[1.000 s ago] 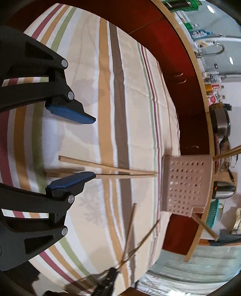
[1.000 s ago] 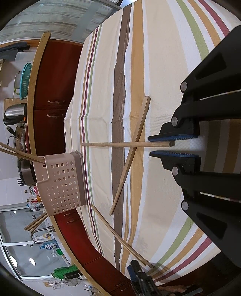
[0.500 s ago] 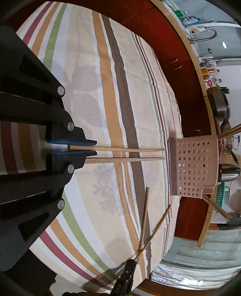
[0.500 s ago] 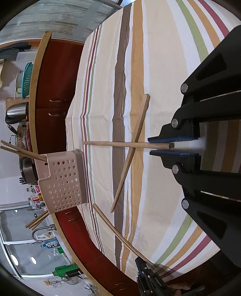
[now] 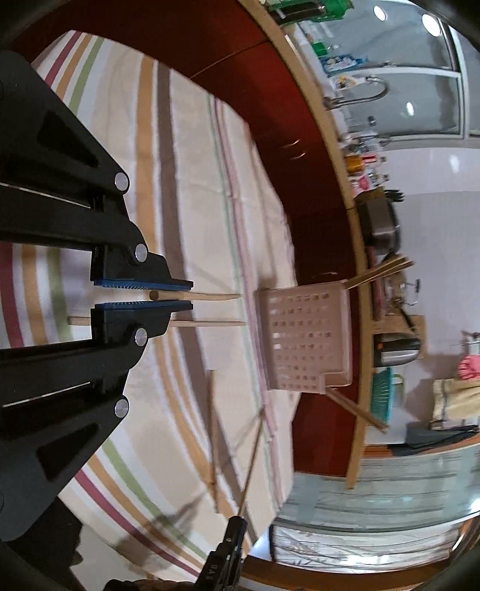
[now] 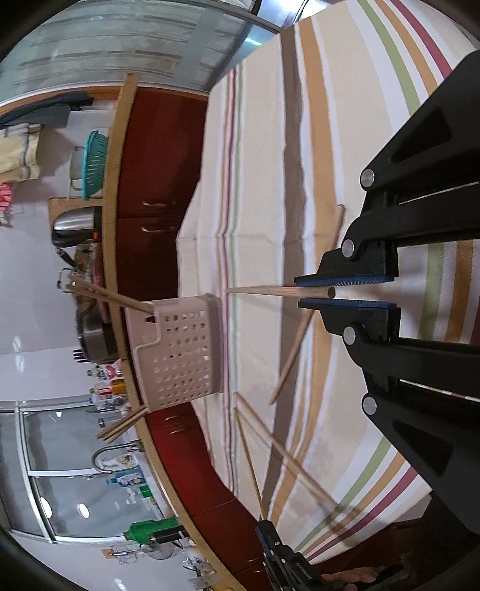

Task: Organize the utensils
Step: 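Lift both chopsticks upright and carry them above the beige caddy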

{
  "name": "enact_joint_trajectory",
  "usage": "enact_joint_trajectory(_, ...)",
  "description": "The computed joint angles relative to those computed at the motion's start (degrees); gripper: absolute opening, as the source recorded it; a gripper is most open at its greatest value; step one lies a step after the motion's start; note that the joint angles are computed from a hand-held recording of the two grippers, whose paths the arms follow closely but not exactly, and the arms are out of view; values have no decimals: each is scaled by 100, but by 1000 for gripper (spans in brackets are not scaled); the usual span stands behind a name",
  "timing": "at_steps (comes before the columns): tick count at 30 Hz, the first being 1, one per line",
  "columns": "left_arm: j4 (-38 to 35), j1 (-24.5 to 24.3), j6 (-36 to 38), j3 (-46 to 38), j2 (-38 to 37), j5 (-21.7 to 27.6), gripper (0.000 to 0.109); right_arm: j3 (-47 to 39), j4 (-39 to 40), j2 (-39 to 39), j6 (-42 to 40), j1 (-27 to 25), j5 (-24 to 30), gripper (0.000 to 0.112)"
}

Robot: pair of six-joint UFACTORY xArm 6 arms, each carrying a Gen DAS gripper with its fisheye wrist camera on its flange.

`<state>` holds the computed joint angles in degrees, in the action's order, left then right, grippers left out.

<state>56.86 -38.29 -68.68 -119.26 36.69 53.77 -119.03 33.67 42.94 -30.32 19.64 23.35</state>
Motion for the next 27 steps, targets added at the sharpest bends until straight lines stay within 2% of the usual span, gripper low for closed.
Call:
enact_joint_trajectory(15, 842, -49, -456, -191, -208, 129, 6, -180, 411, -166, -395, 69, -230, 7)
enact_joint_trajectory(21, 909, -28, -431, -527, -117, 115, 6, -397, 553, -151, -515, 76, -250, 7)
enact_joint_trajectory(27, 869, 55, -299, -852, 37, 54, 6, -987, 408, 139, -370, 68, -101, 7)
